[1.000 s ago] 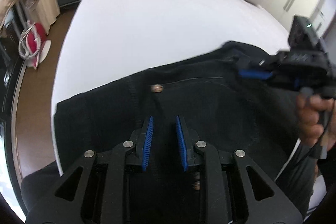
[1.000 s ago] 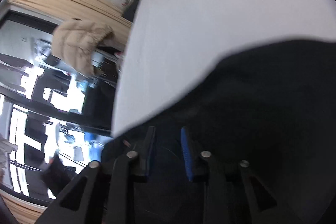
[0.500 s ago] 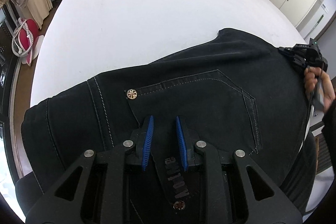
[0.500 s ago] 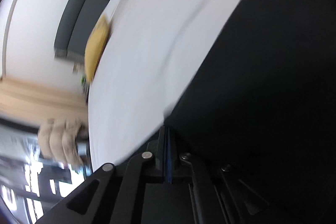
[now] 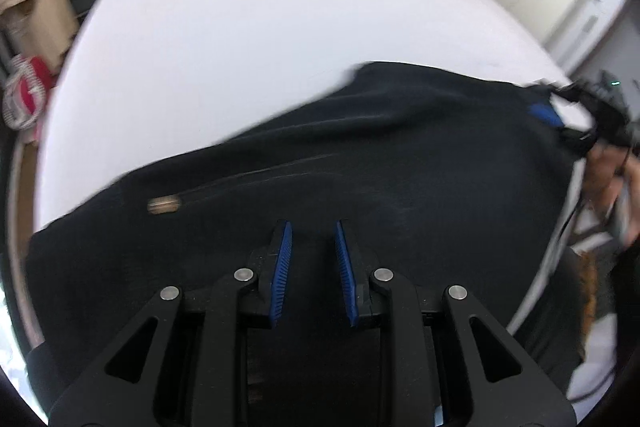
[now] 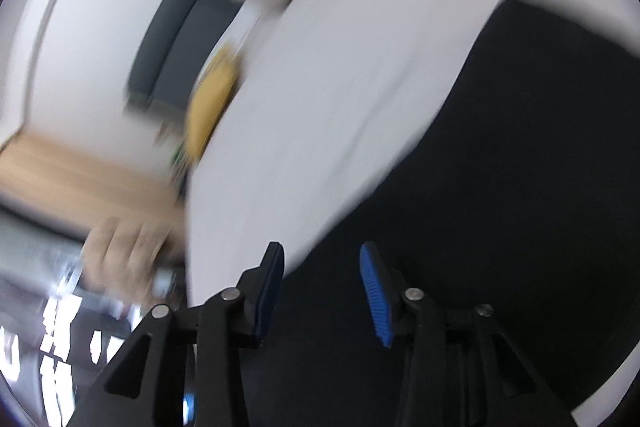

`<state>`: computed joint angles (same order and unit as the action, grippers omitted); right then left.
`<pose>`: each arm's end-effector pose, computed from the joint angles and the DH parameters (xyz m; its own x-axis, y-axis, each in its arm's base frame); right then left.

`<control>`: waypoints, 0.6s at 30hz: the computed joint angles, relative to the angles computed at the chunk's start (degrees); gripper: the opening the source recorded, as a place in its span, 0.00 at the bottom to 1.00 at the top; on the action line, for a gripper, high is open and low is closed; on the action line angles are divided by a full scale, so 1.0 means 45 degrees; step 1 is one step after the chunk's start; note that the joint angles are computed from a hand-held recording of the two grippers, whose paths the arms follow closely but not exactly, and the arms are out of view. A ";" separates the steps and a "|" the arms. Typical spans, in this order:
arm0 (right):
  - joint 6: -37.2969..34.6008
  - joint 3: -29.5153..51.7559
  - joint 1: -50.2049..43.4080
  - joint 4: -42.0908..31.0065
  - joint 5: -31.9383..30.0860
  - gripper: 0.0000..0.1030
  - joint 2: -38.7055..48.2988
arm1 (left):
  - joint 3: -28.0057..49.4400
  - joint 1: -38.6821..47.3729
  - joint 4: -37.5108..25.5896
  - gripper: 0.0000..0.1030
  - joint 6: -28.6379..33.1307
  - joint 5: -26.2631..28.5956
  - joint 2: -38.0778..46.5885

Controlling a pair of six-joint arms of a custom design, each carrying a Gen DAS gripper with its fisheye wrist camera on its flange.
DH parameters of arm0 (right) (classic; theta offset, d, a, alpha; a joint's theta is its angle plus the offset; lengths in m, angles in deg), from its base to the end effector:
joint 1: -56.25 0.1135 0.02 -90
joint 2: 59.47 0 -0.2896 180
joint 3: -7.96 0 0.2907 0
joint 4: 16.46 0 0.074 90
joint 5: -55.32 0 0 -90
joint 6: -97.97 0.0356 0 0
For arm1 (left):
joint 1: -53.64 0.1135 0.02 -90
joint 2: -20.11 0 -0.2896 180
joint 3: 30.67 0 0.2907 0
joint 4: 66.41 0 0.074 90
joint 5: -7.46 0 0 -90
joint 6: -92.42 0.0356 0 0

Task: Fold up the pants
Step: 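Lay the folded legs flat with the right tool while left holds waistband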

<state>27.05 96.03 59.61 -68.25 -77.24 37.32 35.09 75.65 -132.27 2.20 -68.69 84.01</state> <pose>0.3888 0.0469 0.2698 -0.9440 0.1858 -0.2728 -0.0709 0.6931 0.7173 0.2171 0.0786 0.2854 -0.8323 -0.3404 -0.4375 -0.2698 0.9382 -0.2168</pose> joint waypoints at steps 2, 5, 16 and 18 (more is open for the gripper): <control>-0.0804 -0.1133 0.0761 -0.0423 -0.0042 0.42 -0.0608 | 0.0124 -0.1089 0.0236 0.21 -0.0442 0.0056 0.0274; -0.1135 -0.1949 0.0773 -0.0122 -0.0035 0.29 -0.0659 | 0.0208 -0.2097 0.0647 0.21 -0.0827 -0.0141 0.0938; -0.0474 0.0457 -0.3908 0.1058 -0.0152 0.00 0.1800 | -0.0272 -0.1334 0.1519 0.21 -0.0885 0.0792 0.1550; -0.0281 0.1036 -0.4663 0.1154 0.0142 0.00 0.2114 | -0.0286 -0.1109 0.1403 0.21 -0.0938 0.0939 0.1395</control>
